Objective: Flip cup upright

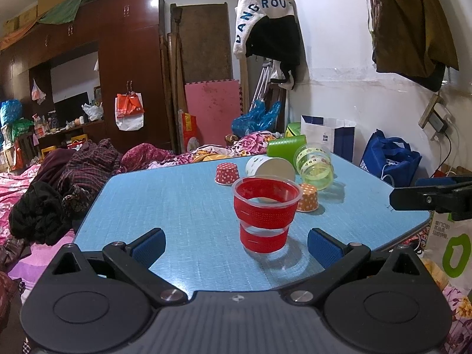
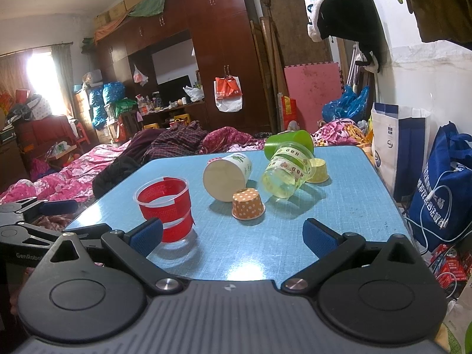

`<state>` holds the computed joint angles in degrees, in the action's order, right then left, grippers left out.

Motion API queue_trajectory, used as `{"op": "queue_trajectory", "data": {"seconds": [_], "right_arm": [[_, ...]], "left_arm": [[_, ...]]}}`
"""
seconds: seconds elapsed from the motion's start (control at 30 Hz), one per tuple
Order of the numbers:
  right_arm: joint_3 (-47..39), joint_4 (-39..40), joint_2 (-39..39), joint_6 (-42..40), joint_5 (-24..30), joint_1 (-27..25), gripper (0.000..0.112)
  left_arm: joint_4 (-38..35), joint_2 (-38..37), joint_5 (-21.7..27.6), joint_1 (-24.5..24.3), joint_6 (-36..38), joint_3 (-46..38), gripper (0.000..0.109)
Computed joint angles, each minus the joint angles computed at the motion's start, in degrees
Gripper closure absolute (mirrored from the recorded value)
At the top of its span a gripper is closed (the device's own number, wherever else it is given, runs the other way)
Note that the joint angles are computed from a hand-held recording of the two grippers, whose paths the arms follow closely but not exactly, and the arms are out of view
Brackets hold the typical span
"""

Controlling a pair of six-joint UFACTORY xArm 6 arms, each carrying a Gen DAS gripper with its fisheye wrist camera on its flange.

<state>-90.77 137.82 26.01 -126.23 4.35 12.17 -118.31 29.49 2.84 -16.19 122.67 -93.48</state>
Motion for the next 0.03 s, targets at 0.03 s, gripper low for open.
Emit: {"op": "queue_trajectory", "data": {"seconds": [0.03], "right_arm": [[0.0, 0.0, 0.0, 0.0, 0.0, 0.0, 0.01]], "left_arm": [[0.0, 0.0, 0.1, 0.0, -0.2, 0.0, 0.006]]}}
